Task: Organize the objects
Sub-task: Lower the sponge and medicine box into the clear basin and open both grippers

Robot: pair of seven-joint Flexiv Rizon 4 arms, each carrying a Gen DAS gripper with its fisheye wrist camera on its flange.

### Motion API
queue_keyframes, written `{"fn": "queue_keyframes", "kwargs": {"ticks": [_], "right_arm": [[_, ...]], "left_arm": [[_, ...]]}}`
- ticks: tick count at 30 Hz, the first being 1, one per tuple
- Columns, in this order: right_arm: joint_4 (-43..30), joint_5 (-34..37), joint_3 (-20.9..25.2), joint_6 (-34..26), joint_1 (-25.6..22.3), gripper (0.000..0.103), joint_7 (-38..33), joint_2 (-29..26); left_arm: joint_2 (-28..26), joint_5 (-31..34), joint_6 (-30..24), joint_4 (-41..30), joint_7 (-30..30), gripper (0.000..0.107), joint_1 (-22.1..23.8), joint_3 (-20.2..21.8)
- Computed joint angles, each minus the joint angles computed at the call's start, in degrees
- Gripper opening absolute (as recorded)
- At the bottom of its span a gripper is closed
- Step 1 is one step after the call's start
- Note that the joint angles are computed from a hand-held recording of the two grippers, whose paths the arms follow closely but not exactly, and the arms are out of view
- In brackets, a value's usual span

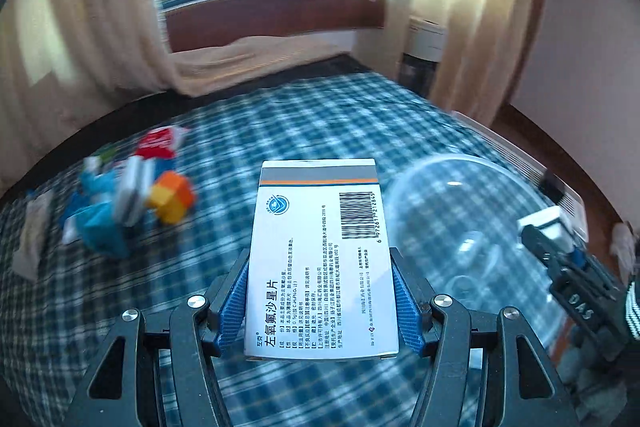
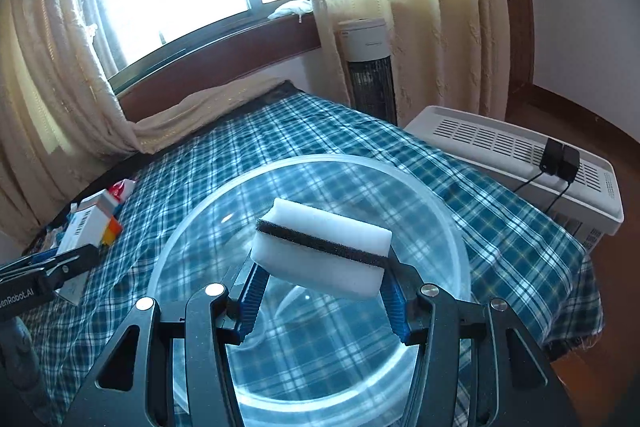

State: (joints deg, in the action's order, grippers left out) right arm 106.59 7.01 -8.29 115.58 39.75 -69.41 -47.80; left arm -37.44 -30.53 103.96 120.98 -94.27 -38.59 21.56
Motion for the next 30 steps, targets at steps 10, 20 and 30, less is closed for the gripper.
{"fn": "queue_keyframes", "kwargs": {"ticks": [10,20,30], "right_arm": [[0.0,0.2,0.4,0.3,-1.6,0.053,0.9,-0.1],[-0.4,1.0,-0.4,0.1,-1.2,0.055,1.3,-0.2],[-0.7,-0.5,1.2,0.7,-2.0,0.076,1.4,0.4]], "left_arm": [[-1.9,7.4,-0.8,-6.4,2.8,0.067,6.5,-8.0],[-1.8,7.9,2.7,-5.7,2.3,0.098,10.1,-11.4],[-3.3,-1.5,4.8,-3.5,4.0,0.098,1.0,-1.9]]}}
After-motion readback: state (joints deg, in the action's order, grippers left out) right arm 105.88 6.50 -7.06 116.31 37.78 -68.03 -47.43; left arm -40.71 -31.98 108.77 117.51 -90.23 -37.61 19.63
